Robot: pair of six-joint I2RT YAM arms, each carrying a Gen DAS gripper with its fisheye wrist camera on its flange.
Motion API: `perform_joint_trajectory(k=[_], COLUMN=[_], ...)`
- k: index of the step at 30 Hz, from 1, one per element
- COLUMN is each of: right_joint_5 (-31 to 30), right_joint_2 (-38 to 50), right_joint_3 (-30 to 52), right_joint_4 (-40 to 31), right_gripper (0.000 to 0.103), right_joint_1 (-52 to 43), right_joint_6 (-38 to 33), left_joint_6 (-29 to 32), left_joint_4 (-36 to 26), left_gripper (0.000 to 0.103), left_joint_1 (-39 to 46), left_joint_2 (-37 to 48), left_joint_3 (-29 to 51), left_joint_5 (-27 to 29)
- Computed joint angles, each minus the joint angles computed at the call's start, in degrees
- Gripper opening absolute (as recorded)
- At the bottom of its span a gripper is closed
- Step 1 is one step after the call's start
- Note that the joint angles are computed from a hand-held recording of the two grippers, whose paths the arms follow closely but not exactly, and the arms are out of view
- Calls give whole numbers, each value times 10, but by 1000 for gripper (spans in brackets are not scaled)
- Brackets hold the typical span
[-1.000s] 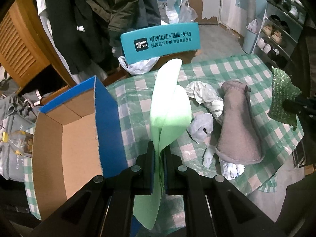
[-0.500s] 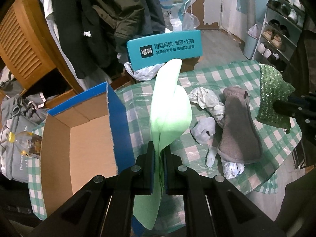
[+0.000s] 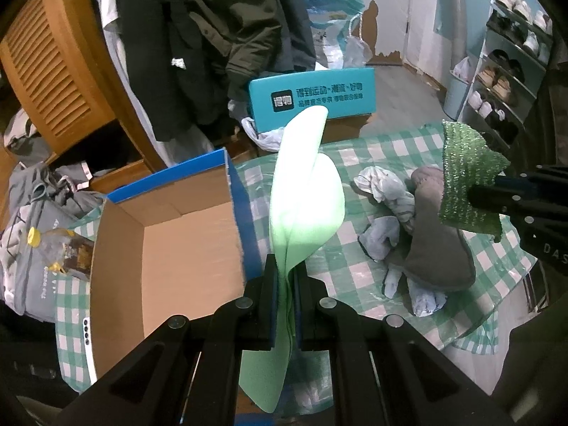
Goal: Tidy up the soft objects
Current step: 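Carry the scrub pad and green foam with both grippers over the cardboard box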
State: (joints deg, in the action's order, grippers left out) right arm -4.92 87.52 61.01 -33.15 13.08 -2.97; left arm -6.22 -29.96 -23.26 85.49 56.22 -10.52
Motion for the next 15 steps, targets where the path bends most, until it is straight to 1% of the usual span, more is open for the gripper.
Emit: perform_joint_trajectory(k=[15], right_joint_5=[9], right_joint_2=[47], right_joint_3=[57], right_joint_4=[-2], right_gripper=[13], right_joint_1=[79], right_joint_6=[26], left_joint_6=[26], left_joint_4=[-1], left_gripper=[7], left_joint_1=[73], left_joint_2=[-59], left_joint_3=[-39], left_joint_5=[17])
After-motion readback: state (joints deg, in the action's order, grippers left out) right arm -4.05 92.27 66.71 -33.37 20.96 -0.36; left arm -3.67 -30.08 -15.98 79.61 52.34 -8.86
